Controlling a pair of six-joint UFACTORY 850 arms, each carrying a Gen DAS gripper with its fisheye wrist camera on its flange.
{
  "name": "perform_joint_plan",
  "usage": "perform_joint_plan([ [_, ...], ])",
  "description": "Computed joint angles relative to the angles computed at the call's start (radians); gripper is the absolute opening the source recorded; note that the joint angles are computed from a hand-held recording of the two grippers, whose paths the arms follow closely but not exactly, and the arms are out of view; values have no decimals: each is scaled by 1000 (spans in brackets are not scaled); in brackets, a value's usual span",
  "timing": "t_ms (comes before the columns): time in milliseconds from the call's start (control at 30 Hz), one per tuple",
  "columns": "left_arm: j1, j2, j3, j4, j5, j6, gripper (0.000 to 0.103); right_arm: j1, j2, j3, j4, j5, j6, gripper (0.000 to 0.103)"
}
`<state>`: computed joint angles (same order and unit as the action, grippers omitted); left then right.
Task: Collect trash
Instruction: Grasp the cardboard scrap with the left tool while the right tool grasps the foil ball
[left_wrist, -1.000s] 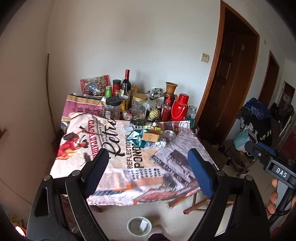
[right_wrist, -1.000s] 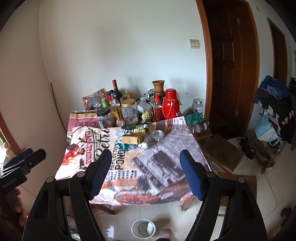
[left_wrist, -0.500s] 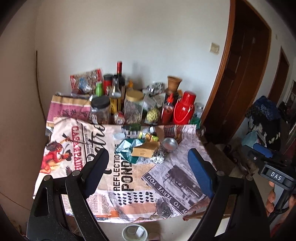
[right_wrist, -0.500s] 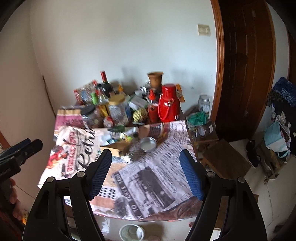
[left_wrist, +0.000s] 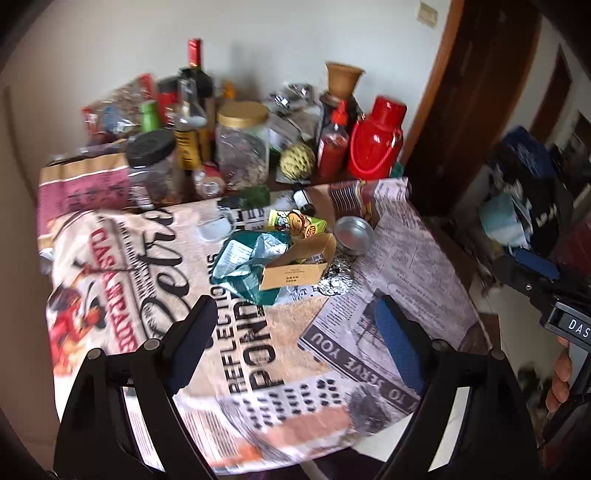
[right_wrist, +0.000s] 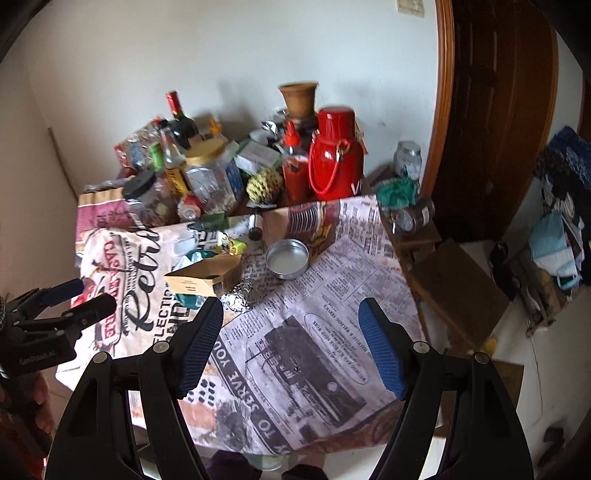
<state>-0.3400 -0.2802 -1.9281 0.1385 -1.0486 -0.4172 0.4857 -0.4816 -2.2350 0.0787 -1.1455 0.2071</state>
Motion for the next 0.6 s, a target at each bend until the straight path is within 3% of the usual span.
perform_joint_plan([
  [267, 92, -127, -58, -192, -17, 297, 86, 27, -147, -144, -26, -102, 153, 73],
  [333, 107, -146, -53, -245, -15, 351, 79, 28, -163, -149, -19, -113, 178, 73],
  [500, 127, -200, -65, -322, -43, 443, 48, 35, -190, -142, -28, -137, 217, 73],
  [600, 134, -203, -52, -357, -41, 495, 34, 34, -199, -137, -11, -145, 225, 73],
])
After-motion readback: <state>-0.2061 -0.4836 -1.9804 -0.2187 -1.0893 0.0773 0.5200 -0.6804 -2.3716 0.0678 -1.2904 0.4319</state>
